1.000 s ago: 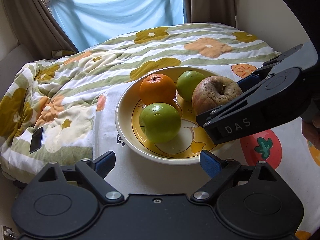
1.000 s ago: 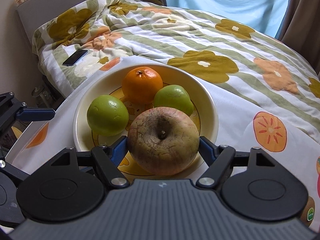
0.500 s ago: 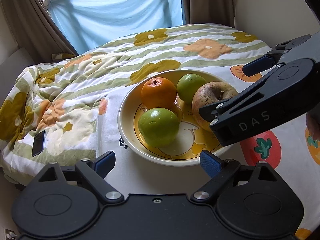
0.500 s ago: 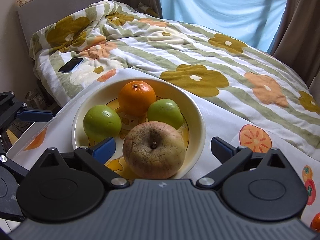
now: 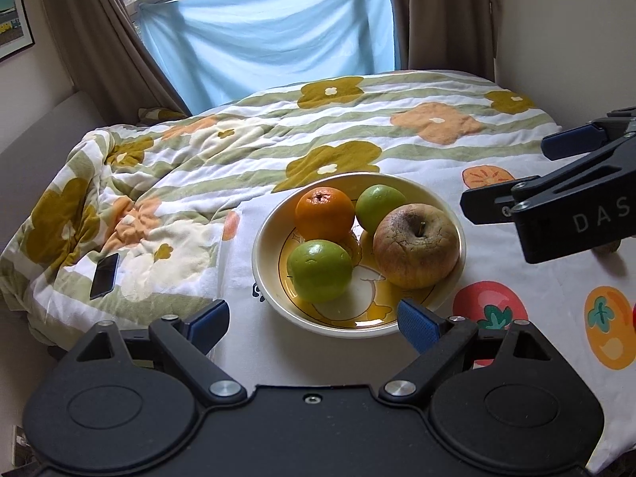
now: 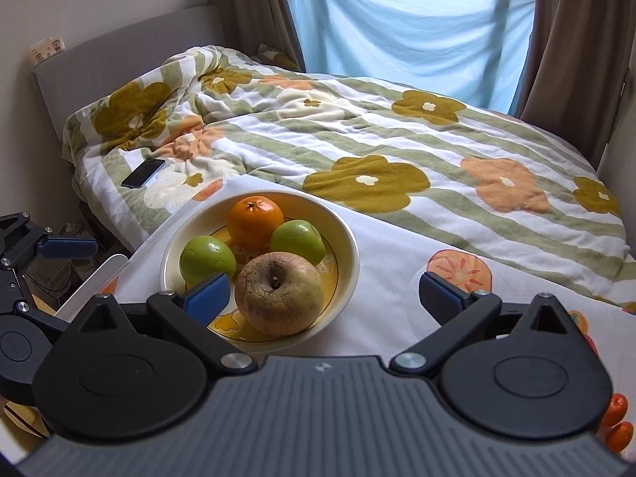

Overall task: Organize fruits
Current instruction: 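Move both tools back toward the kiwi and mandarins on the sheet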

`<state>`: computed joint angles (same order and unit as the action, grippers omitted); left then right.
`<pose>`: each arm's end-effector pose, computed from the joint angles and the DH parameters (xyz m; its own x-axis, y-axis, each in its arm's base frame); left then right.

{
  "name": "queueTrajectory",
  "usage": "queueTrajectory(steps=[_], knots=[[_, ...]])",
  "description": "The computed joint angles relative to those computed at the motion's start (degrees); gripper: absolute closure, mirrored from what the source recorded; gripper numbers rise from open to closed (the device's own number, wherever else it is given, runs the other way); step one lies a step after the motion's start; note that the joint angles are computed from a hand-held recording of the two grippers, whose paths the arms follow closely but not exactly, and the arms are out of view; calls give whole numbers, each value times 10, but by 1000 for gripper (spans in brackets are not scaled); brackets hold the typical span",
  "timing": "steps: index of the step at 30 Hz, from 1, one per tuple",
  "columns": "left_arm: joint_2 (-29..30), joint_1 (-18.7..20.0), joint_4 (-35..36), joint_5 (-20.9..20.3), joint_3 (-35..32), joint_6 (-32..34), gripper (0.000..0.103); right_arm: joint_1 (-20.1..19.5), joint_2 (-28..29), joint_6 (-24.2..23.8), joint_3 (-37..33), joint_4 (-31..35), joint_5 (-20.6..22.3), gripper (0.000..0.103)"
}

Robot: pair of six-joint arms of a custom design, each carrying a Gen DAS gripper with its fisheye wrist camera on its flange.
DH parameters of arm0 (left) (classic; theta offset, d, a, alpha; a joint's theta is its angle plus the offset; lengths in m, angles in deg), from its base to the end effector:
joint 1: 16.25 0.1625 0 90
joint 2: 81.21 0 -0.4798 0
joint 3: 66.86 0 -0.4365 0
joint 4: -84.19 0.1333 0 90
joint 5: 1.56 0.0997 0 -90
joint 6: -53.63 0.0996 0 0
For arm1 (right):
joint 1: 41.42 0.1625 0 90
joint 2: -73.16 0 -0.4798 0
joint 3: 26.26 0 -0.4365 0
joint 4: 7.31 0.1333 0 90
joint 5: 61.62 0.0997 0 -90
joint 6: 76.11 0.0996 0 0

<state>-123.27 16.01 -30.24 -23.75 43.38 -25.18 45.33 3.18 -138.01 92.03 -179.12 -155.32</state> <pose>-0.3570 -0.4920 -0.0174 -0.5333 -0.2499 -0.8082 0.4520 0.7234 -0.5220 0.0931 -0.5988 0.2595 -0.5100 -0.6910 0.5122 -0.8548 0.4734 -0.2125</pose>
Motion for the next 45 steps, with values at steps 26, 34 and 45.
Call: queueTrajectory(steps=[26,34,45], knots=[[164,-65,-27,18,-194,57,9,-156,-188,-7,-39,118,74,0],[235,-46,-195,15,-241,213,9,-211,-181,-1,-38,73,82,0],[311,3,-350,-23,-317,407,9,-242,-143,61,-26,-3,50,0]])
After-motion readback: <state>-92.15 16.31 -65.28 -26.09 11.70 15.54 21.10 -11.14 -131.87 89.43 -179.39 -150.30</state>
